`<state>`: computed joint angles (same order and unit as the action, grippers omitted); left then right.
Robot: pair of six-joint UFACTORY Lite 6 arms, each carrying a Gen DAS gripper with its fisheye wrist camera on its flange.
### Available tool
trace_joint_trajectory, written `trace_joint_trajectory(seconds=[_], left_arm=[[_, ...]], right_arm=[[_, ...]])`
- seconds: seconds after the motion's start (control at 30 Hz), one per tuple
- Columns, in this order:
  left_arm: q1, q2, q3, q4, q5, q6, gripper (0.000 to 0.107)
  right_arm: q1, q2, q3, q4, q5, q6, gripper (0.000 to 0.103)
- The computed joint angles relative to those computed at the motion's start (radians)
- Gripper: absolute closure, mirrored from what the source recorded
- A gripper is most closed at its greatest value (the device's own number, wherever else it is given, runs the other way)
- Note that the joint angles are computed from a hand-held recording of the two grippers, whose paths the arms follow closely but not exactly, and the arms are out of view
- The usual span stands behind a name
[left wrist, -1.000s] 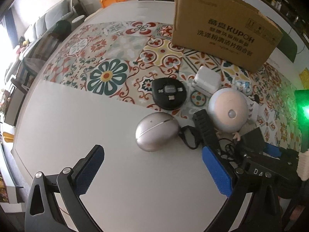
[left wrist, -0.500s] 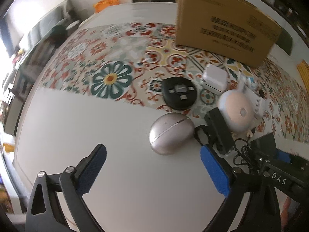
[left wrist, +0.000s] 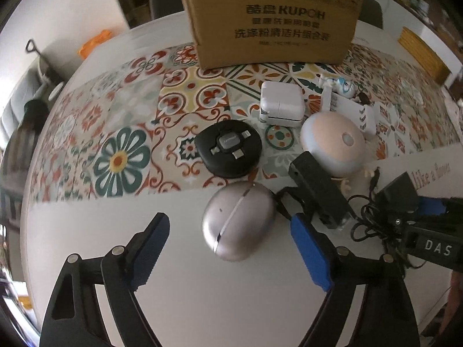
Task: Organize rigid objects
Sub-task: 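Close left tool on the silver egg device while right tool grasps the black adapter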
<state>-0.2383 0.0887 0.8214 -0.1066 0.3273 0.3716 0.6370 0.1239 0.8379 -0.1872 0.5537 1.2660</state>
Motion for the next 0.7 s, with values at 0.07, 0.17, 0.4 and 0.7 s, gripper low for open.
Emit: trace_joint_trajectory(seconds=[0.07, 0.17, 0.4, 0.7], left_arm=[[0.011, 0.039, 0.025, -0.090, 0.007, 0.118, 0.028], [0.026, 0.066, 0.040, -0.196, 0.004, 0.246, 0.030], [0.052, 0.109, 0.060, -0.388, 0.021, 0.473, 0.044], [0.084, -0.002, -0.026, -0.370, 0.021, 0.519, 0.043]], right_arm=[[0.023, 0.017, 0.011, -0.027, 0.008, 0.049, 0.041], [0.047, 0.049, 0.028, -0.048, 0.007, 0.097, 0.041], [0.110, 0.067, 0.034, -0.071, 0.023, 0.191, 0.041], [0.053, 0.066, 0.079, -0.010, 0.053, 0.094, 0.041]])
